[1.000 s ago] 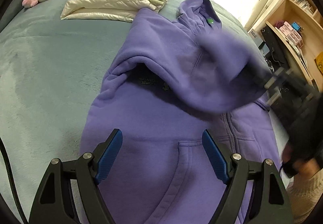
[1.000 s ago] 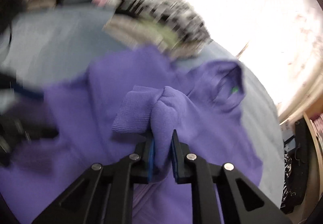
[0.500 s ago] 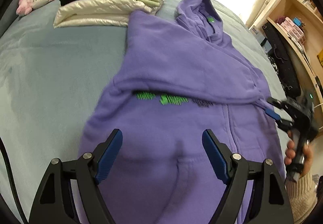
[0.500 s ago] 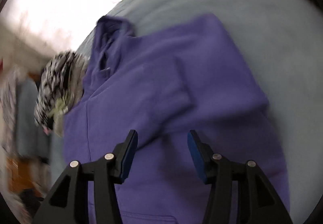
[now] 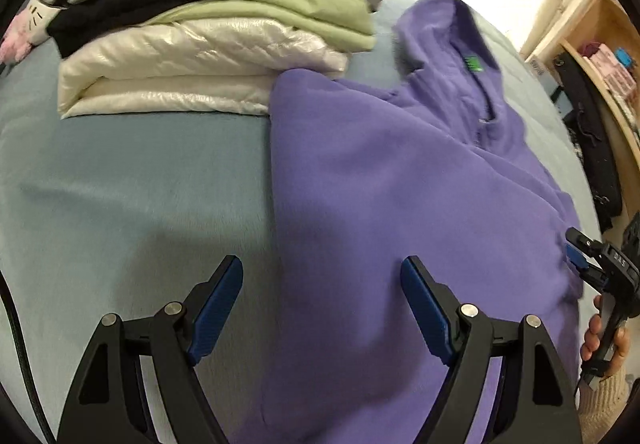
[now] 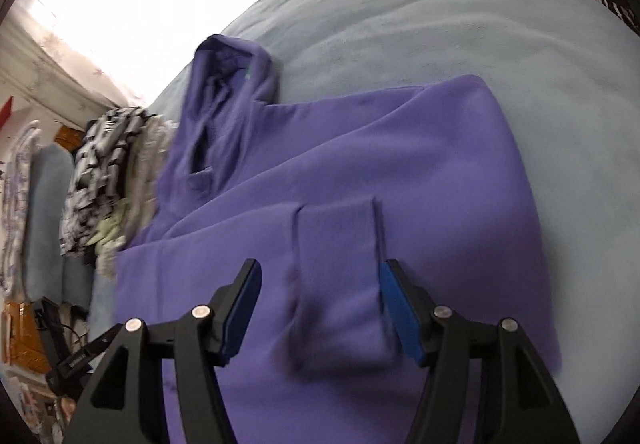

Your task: Fold large clothes

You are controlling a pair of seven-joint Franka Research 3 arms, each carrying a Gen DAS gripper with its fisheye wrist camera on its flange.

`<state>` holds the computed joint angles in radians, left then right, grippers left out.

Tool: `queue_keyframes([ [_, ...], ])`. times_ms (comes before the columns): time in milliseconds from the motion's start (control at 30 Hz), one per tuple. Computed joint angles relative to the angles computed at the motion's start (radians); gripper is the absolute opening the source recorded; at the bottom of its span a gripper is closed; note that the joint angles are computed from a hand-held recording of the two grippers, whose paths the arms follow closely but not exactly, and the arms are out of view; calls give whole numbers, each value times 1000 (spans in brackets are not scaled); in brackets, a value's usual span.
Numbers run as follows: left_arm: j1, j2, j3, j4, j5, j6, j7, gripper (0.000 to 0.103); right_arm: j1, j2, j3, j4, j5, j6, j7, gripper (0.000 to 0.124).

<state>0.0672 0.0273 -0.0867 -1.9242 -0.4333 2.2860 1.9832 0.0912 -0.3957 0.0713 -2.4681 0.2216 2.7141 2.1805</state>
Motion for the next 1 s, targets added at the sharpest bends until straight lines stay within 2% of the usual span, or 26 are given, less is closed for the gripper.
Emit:
queue_keyframes([
  [133,10,68,-11,57,-50,-27,4,78,28,47,-21,5,31,61,-67,61],
  [167,13,71,-16,55,-63,-13,15,60,29,51,-18,9,25,63,-80,57],
  [200,18,69,-22,53,-95,-4,48,46,30,59,-13,20,8,56,-102,27],
  [233,18,61,-26,45,-109,3,65,27,51,68,-28,34,20,41,-153,16],
  [267,11,40,-30,17,-104,55,61,21,49,70,-20,42,14,31,-164,16],
  [333,-9,-11,-37,-50,-99,172,77,19,-10,65,48,54,-115,49,-97,15],
  [400,-32,-50,-36,-113,-99,282,106,18,-68,52,110,56,-236,113,-21,15],
  [433,-43,-58,-33,-133,-95,320,108,18,-118,48,154,58,-310,139,45,15],
  [500,-57,-56,-22,-152,-101,359,103,18,-179,68,205,78,-412,132,141,15],
  [600,-61,-35,-11,-158,-115,369,121,19,-143,155,176,136,-441,16,140,19],
  [700,-56,-39,-7,-162,-130,362,160,24,-108,169,144,138,-457,7,167,26],
  [733,-51,-49,-2,-162,-111,352,156,29,-79,162,115,140,-413,-8,145,32],
  [800,-50,-65,0,-161,-65,349,116,36,-42,137,71,133,-358,-25,132,35],
  [933,-57,-138,18,-201,-36,406,84,38,-100,38,128,99,-499,-85,299,38],
  [1000,-72,-173,24,-220,-5,416,59,38,-107,7,154,94,-554,-105,350,38],
])
